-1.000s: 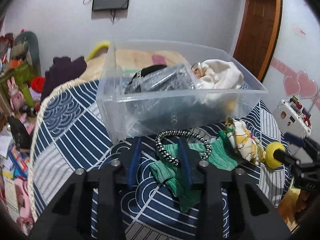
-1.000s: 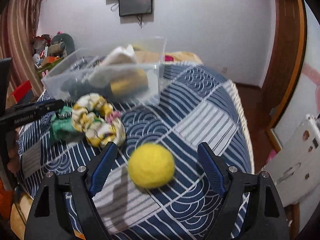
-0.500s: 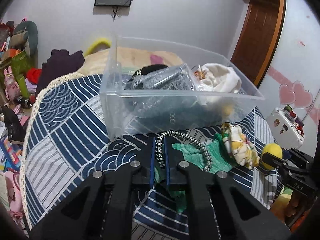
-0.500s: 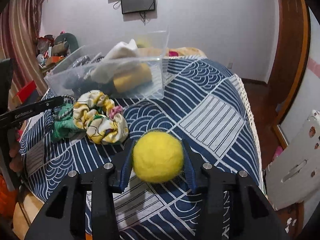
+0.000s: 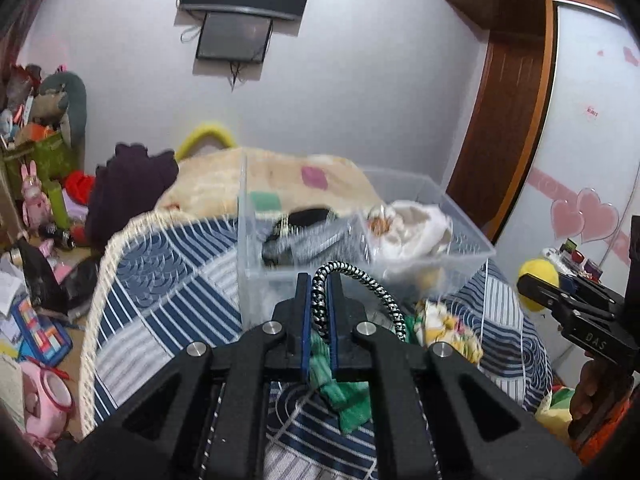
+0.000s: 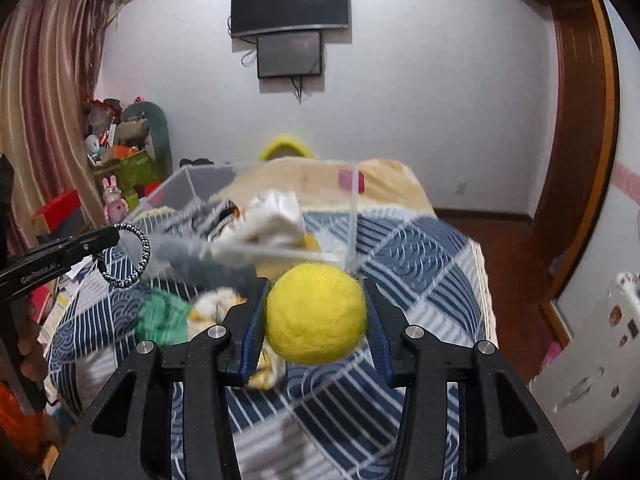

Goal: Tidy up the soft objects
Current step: 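Drop the felt ball and bracelet into the clear box, opening both tools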

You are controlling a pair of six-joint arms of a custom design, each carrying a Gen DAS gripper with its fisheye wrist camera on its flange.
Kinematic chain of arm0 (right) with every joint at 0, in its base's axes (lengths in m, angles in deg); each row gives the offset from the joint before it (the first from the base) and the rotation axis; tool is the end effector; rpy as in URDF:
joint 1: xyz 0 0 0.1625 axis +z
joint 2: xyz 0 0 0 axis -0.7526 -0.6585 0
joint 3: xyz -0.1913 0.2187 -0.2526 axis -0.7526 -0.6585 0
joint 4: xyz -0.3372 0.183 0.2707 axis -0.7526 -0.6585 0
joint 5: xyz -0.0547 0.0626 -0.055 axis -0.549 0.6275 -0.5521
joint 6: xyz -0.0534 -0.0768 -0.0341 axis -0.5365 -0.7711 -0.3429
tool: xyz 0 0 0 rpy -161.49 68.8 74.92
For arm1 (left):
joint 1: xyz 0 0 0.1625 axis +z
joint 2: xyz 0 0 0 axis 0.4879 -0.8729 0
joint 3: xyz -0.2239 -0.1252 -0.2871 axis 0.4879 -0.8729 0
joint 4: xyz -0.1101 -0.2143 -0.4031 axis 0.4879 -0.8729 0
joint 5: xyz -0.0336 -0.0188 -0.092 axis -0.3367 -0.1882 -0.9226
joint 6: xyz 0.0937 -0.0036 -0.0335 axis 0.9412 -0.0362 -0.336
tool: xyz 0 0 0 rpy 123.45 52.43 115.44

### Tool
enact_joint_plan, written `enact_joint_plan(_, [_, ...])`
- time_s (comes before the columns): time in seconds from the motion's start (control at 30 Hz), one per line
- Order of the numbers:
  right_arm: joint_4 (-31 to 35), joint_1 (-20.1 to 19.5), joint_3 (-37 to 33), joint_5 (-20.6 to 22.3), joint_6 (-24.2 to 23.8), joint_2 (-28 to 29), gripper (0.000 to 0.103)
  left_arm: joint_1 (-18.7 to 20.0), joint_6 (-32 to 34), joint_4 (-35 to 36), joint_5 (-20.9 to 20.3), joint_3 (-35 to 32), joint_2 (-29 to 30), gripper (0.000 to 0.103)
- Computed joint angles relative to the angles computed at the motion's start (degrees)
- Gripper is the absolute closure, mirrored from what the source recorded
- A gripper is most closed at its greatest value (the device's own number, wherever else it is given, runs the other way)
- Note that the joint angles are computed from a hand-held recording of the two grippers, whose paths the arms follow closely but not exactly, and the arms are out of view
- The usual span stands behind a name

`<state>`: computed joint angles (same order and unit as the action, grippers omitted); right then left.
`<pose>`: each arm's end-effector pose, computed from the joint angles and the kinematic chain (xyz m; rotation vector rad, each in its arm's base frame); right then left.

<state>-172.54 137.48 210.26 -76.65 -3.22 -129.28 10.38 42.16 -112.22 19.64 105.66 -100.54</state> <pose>0.1033 -0.4735 0.2673 0.7802 -2.2144 1.1000 -0.2660 -0.4906 0.0615 0.5867 2.3424 -1.2611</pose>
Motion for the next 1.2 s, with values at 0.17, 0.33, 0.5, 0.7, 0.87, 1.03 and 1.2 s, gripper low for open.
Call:
enact_joint_plan(0.17, [-1.2,1.29,-2.77,0.86,-0.05,3.07,0.062,-0.68,4.02,-3.02,1.16,-2.15,0.73,0.097])
enact_joint_plan(0.33, [-1.98,1.87,-5.46,1.53,0.36,5.77,0.062,-0.19,7.84,-7.3,1.94,-5.46,2.77,0.097])
enact_joint_plan(0.5, [-2.58,2.45,-8.09,0.79,0.62,8.95,0.062,1.49,9.75,-7.92,1.49,-9.35,5.39,0.097])
enact_joint_plan(0.7, [-0.25,2.05,-10.6,-0.28,1.8,11.47,0.062,4.68,5.64,-0.09,-1.35,-12.5,6.39,0.097])
enact_joint_plan(0.87, [1.21,1.48,-11.38,-1.33,1.87,12.15,0.062,6.03,5.63,2.2,-1.08,-14.57,8.36,0.097])
enact_joint_plan(1.03, [2.22,1.37,-11.3,-1.9,1.51,11.75,0.06,6.37,5.91,4.5,-0.5,-15.52,9.59,0.097])
enact_joint_plan(1.2, [2.15,1.81,-10.73,-2.28,0.65,11.2,0.052,5.77,6.41,5.21,0.38,-15.15,9.61,0.083])
